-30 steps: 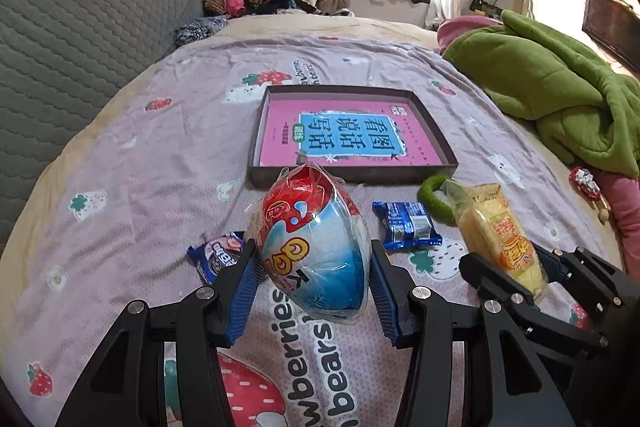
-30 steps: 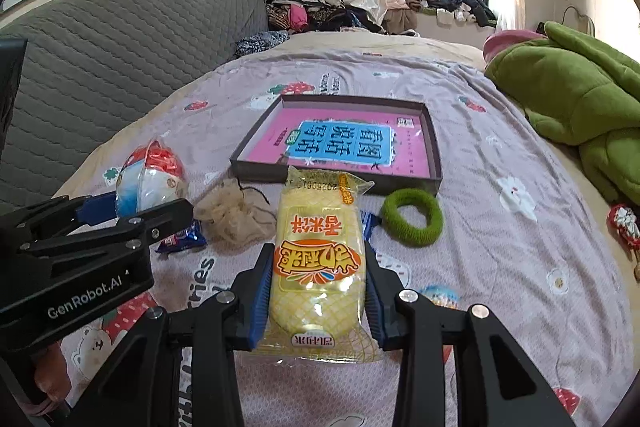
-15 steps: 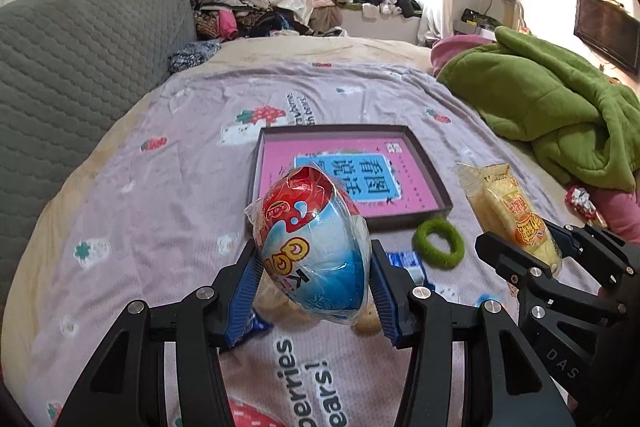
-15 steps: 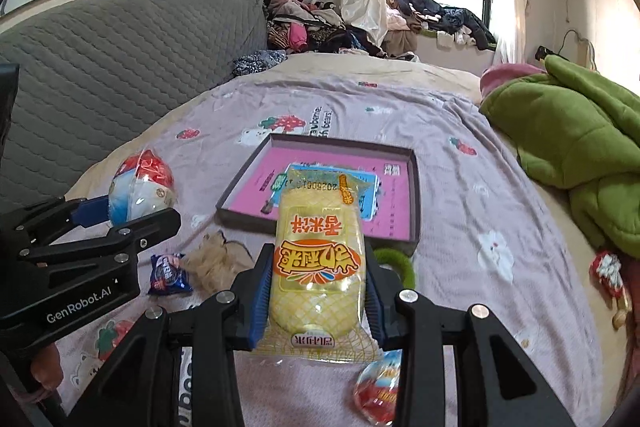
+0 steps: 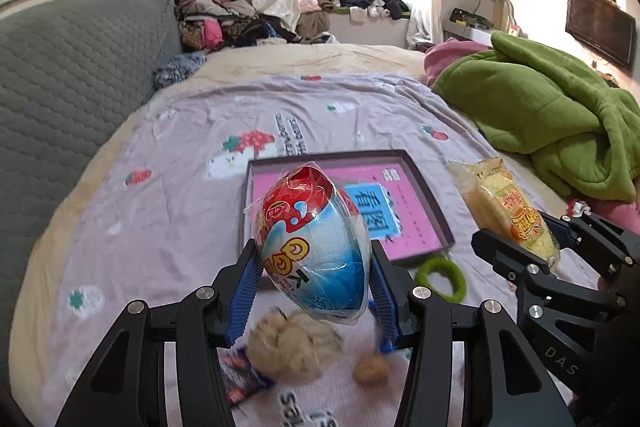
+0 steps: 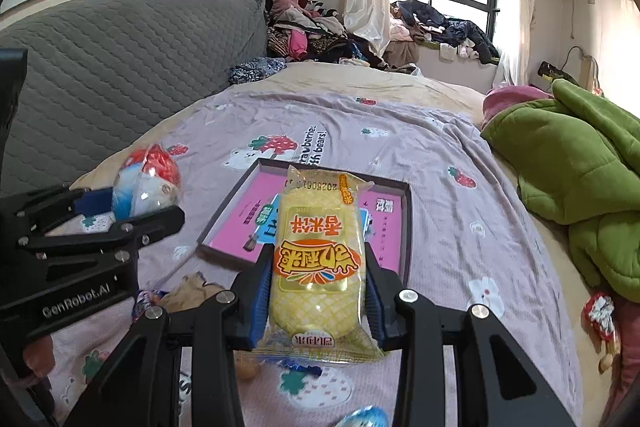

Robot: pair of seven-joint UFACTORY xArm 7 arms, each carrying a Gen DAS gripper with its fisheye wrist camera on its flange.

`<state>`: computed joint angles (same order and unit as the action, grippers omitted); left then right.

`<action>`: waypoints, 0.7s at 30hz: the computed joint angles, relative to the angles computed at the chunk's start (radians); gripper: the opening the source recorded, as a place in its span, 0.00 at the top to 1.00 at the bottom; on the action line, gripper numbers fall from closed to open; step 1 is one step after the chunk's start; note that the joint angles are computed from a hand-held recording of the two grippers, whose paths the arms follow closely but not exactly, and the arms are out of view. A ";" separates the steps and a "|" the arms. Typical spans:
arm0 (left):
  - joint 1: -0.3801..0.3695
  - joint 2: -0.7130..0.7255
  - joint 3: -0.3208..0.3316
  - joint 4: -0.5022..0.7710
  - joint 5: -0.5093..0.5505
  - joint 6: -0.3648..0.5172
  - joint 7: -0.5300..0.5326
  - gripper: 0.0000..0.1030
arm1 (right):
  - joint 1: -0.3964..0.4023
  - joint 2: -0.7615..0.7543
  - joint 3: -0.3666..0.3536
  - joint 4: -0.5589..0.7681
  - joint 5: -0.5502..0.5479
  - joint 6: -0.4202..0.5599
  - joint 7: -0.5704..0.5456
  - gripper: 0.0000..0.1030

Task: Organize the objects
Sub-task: 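Carry egg in left gripper over pink tray while right carries cake packet there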

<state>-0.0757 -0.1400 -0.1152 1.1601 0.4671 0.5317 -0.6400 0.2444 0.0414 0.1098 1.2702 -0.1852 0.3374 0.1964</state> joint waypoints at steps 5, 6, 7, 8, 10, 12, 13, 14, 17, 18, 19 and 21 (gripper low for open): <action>-0.006 0.082 0.030 0.077 -0.076 -0.019 0.077 0.48 | 0.000 0.070 -0.008 0.078 0.009 0.021 -0.024 0.61; -0.007 0.099 0.033 0.091 -0.069 -0.021 0.075 0.48 | 0.002 0.084 -0.012 0.093 0.004 0.025 -0.022 0.61; -0.008 0.118 0.037 0.107 -0.064 -0.022 0.076 0.48 | 0.002 0.101 -0.014 0.109 0.006 0.028 -0.027 0.61; -0.012 0.133 0.041 0.119 -0.066 -0.021 0.080 0.48 | 0.000 0.119 -0.014 0.126 0.019 0.032 -0.038 0.61; -0.019 0.164 0.050 0.141 -0.076 -0.027 0.092 0.48 | -0.003 0.155 -0.016 0.159 0.038 0.034 -0.056 0.61; -0.026 0.198 0.061 0.169 -0.071 -0.029 0.093 0.48 | 0.003 0.185 -0.025 0.186 0.034 0.041 -0.057 0.61; -0.030 0.218 0.067 0.184 -0.072 -0.031 0.096 0.48 | 0.004 0.206 -0.028 0.206 0.036 0.049 -0.063 0.61; -0.033 0.234 0.072 0.195 -0.079 -0.035 0.102 0.48 | -0.001 0.224 -0.026 0.224 0.049 0.054 -0.077 0.61; -0.044 0.295 0.089 0.242 -0.088 -0.033 0.121 0.48 | -0.009 0.290 -0.027 0.291 0.085 0.085 -0.109 0.61; -0.048 0.314 0.094 0.258 -0.091 -0.028 0.133 0.48 | -0.009 0.311 -0.030 0.313 0.086 0.097 -0.116 0.61; -0.051 0.334 0.100 0.275 -0.095 -0.030 0.142 0.48 | -0.015 0.331 -0.025 0.334 0.101 0.109 -0.132 0.61; -0.050 0.376 0.105 0.312 -0.127 -0.021 0.179 0.48 | -0.023 0.377 -0.019 0.385 0.127 0.143 -0.160 0.61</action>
